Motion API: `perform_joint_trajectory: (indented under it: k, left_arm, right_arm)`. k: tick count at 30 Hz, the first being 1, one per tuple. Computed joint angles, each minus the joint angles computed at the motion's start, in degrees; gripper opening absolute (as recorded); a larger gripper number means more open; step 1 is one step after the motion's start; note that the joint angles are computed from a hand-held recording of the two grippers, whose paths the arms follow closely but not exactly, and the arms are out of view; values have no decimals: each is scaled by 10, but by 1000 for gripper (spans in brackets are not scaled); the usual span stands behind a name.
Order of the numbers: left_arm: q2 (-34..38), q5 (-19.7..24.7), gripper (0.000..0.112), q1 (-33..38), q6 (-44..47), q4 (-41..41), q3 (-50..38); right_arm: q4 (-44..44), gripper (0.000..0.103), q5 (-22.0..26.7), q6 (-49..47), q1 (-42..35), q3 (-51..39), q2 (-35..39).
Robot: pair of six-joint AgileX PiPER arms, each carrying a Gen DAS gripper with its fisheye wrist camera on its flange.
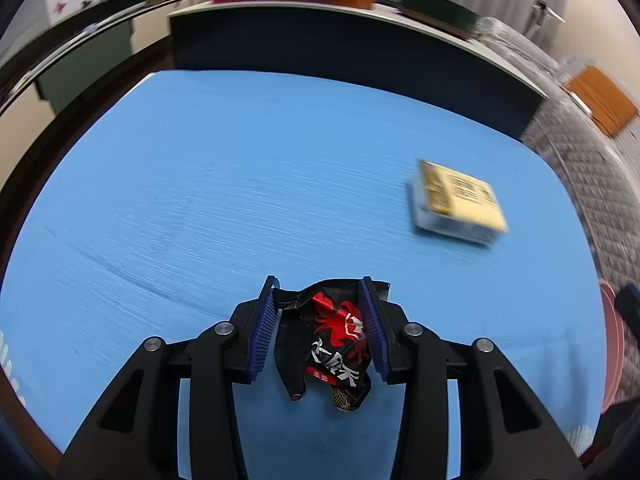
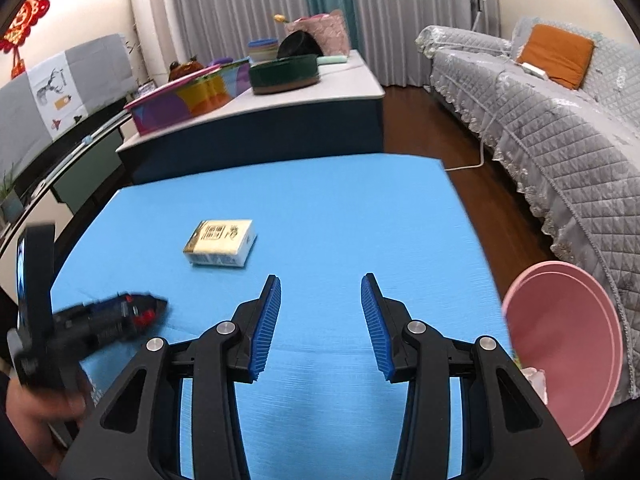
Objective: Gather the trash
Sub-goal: 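Grasp the yellow-white tissue packet with the right tool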
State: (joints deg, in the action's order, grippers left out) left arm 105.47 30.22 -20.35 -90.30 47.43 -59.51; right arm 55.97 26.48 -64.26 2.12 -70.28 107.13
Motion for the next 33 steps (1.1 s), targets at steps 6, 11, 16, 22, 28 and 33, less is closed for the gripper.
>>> perform_joint_trajectory:
  k: [6,11,16,22,28,33]
  left_arm:
    - [9,-4,41,16,-7,7,-6]
    - [8,-17,41,53,17,-10,-6]
    - [2,-28,41,85,26,-18,3]
    - [-6,-51,41,111,47,-35,15]
    - [-9,-57,41,117,65,-47,18]
    - [-9,-60,41,119,73,-51,18]
  right_arm:
    - [23,61,-15,-28,35,-4,20]
    - [-1,75,-33,-2,76,-26,43]
    - [-73,79,-54,83,122,-73,80]
    - [-204,83,-50,238,167,-164,138]
    - [-367,84,-13,406,203,-264,200]
    - [-441,76,25,477,212,-318,235]
